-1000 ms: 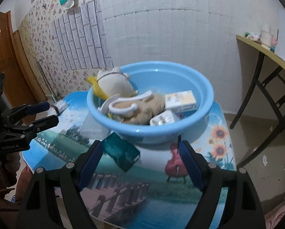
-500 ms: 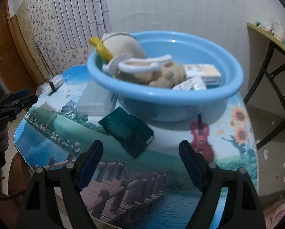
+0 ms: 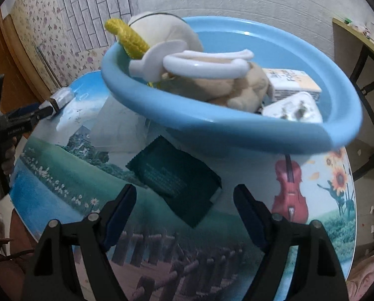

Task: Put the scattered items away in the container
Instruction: 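Withdraw both tools toward the clear cable box and green packet, then grasp the clear box of white cables with the left tool while the right grasps the green packet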

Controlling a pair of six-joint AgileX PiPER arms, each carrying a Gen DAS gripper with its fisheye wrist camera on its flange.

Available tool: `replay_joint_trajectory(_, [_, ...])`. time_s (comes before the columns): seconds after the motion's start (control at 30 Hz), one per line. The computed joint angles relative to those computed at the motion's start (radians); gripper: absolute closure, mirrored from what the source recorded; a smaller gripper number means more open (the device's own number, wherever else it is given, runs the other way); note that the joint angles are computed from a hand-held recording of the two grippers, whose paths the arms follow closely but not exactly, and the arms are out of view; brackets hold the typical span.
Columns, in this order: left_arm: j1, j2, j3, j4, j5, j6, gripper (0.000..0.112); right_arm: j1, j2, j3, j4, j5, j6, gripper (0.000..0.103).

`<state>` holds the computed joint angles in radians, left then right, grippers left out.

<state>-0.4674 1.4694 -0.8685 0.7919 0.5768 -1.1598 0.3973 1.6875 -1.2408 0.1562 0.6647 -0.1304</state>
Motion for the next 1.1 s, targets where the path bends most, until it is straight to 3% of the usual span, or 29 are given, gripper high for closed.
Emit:
replay_joint_trajectory(0.13, [0.067, 0.035, -0.033, -0.121, -0.051, 0.152, 0.026, 0.01, 0.041, -0.033, -0.007, 0.004, 0.018, 0.023])
replay_joint_trajectory(0.3, [0.075, 0.063, -0.067, -0.196, -0.057, 0.251, 0.027, 0.033, 0.073, -0.066, -0.056, -0.009, 0.064, 0.022])
replay_joint_trajectory(0.33, [0.073, 0.068, -0.072, -0.214, -0.059, 0.269, 0.03, 0.033, 0.072, -0.064, -0.059, -0.012, 0.063, 0.022])
replay_joint_trajectory(0.37, [0.07, 0.07, -0.075, -0.23, -0.061, 0.289, 0.044, 0.032, 0.067, -0.056, -0.062, -0.018, 0.059, 0.022])
replay_joint_trajectory(0.4, [0.06, 0.077, -0.084, -0.218, -0.045, 0.282, 0.053, 0.035, 0.065, -0.052, -0.069, -0.023, 0.059, 0.022])
replay_joint_trajectory(0.47, [0.033, 0.087, -0.097, -0.166, -0.007, 0.239, 0.053, 0.038, 0.058, -0.038, -0.072, -0.033, 0.039, 0.025])
replay_joint_trajectory(0.53, [0.021, 0.078, -0.094, -0.182, -0.013, 0.247, 0.054, 0.039, 0.044, -0.024, -0.067, -0.04, 0.016, 0.039])
replay_joint_trajectory(0.73, [-0.075, 0.046, -0.093, -0.195, 0.027, 0.196, 0.054, 0.0, 0.006, 0.012, 0.051, -0.034, -0.111, 0.06])
replay_joint_trajectory(1.1, [-0.315, 0.029, -0.145, -0.138, 0.125, -0.031, 0.054, -0.088, -0.122, 0.144, 0.243, -0.049, -0.305, 0.061])
